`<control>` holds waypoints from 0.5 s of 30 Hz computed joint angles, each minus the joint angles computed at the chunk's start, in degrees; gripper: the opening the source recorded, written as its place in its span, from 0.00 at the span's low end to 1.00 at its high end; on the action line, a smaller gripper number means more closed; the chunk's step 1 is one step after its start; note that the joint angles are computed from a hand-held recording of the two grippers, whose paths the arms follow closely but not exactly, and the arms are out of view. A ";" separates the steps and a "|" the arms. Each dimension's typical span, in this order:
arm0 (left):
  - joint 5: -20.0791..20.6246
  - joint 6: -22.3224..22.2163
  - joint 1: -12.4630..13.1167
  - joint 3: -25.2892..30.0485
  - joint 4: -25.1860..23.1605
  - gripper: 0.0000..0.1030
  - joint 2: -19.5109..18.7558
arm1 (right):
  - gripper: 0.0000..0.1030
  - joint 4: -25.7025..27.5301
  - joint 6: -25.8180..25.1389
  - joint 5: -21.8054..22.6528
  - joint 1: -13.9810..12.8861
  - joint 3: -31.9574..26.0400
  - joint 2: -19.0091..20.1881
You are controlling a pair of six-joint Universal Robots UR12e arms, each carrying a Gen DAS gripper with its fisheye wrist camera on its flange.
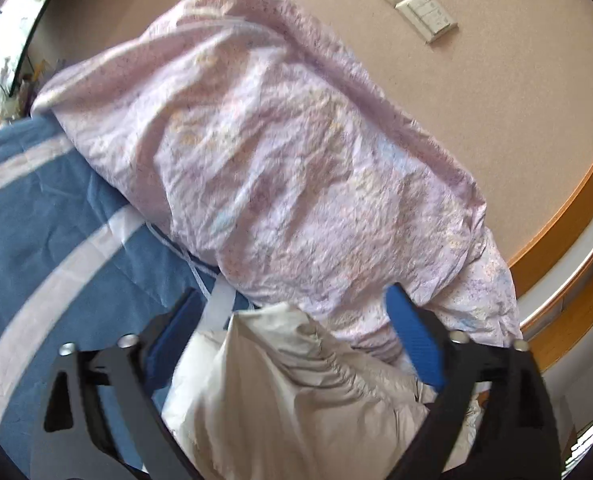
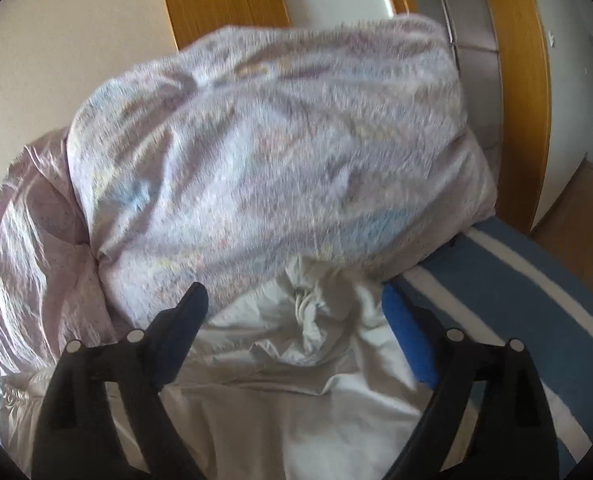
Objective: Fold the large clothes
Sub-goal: 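Lay the hem over the collar with both tools and open them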
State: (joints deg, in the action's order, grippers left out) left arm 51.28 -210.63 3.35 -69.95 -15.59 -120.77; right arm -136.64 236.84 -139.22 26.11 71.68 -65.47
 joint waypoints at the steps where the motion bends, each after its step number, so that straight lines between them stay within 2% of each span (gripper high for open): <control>1: 0.19 0.80 0.14 -0.22 0.84 0.96 0.47 | 0.87 -2.05 -2.56 -1.77 0.66 0.02 0.04; 4: 2.25 7.89 -0.42 -1.58 -1.11 0.96 3.09 | 0.86 -6.81 -11.51 -1.98 2.45 -0.67 0.55; 9: 6.31 24.90 -3.87 -7.85 -1.10 0.96 8.37 | 0.75 -8.25 -23.90 4.91 5.17 -4.14 3.19; 12: 7.99 30.86 -6.06 -10.84 -0.46 0.96 9.94 | 0.67 -6.24 -28.04 7.34 6.02 -7.25 5.27; 15: 10.25 35.20 -7.91 -12.05 0.58 0.96 10.10 | 0.64 -5.13 -30.00 8.44 6.61 -9.54 7.00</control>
State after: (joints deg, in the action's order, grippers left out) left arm 61.53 -175.44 -4.57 -82.01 -15.01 -110.67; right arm -141.77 206.84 -130.78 32.72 62.14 -58.47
